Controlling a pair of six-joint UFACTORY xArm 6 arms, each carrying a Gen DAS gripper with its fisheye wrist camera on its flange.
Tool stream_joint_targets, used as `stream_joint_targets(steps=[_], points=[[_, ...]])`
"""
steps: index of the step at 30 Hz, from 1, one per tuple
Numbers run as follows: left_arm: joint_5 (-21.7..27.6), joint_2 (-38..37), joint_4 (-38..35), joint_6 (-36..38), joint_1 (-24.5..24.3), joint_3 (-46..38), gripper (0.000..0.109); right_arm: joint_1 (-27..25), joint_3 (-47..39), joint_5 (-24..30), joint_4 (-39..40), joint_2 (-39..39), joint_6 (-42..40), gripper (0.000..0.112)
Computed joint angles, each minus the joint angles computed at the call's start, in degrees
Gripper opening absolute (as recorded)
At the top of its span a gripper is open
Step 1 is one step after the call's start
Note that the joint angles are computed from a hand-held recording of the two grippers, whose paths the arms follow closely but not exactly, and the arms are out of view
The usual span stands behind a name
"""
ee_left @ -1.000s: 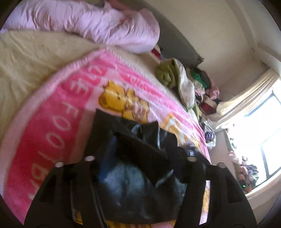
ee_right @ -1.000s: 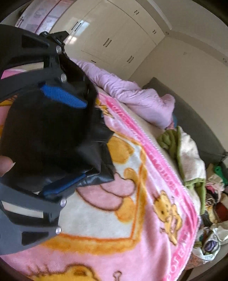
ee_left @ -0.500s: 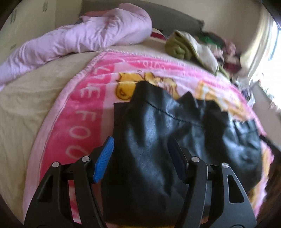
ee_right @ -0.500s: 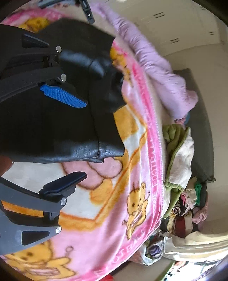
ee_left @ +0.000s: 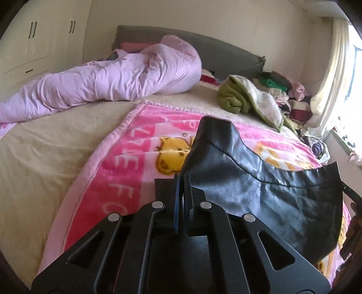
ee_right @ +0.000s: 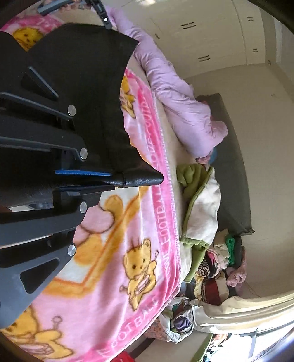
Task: Fold large clothes
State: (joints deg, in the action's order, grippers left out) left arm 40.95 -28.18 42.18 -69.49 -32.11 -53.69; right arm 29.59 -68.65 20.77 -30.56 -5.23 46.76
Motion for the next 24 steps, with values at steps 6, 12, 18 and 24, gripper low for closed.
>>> stream_joint_targets(steps=[6, 12, 18, 24], points=[[-0.40, 4.24, -5.86, 3.88, 2.82, 0.00, 0.000, 0.05, -2.43, 6.18, 5.30, 6.51, -2.01, 0.012], [-6.07, 1.51, -10.36, 5.58, 3.35, 3.26, 0.019, -0.07, -1.17, 6.32, 5.09, 5.39, -0.22, 0.029], [-5.90, 4.25, -17.36, 12.75, 3.20, 1.58, 0.062, 0.04, 1.31, 3.80, 11.52, 3.19, -4.36, 0.057], [-2.72, 6.39, -9.38, 9.14, 1.50, 0.34, 0.003, 0.39, 2.55, 0.91, 7.90, 1.92, -1.44, 0.011]])
